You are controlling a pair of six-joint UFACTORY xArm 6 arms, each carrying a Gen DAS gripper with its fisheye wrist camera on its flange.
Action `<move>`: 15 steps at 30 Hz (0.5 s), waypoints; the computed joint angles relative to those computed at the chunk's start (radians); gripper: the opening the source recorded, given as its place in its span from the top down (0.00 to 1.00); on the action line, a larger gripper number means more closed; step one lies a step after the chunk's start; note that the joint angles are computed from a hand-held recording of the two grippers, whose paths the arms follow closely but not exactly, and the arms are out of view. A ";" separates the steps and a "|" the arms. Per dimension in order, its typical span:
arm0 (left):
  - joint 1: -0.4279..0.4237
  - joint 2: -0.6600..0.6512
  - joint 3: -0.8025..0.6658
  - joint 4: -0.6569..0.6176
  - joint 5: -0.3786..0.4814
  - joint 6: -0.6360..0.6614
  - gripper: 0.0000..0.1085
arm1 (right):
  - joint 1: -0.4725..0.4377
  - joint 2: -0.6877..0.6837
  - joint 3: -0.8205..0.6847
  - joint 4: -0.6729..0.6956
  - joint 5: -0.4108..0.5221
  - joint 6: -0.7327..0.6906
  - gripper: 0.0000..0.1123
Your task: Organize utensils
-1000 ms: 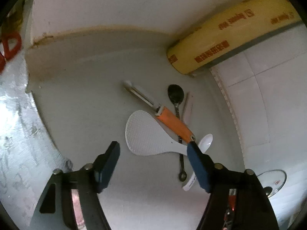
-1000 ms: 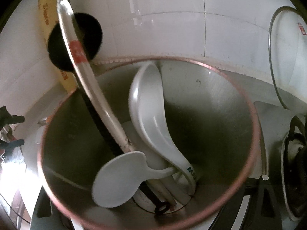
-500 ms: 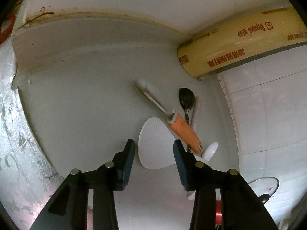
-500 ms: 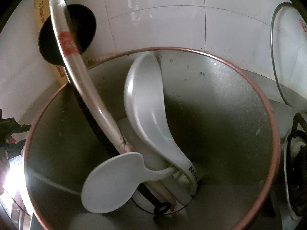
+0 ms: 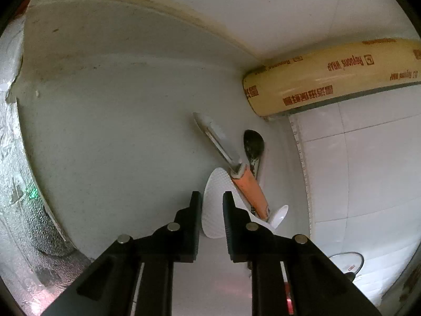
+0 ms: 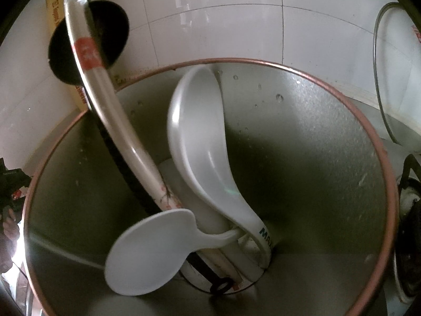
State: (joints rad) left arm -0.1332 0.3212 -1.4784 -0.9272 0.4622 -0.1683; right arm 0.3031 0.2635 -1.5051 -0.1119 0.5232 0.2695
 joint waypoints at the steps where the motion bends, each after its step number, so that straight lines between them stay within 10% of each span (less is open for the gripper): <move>1: -0.002 0.002 -0.004 0.019 0.000 -0.014 0.85 | -0.005 -0.033 0.038 0.004 0.005 -0.006 0.17; 15: -0.017 0.010 -0.012 0.224 -0.018 -0.209 0.94 | -0.014 -0.042 0.064 0.019 -0.024 -0.025 0.17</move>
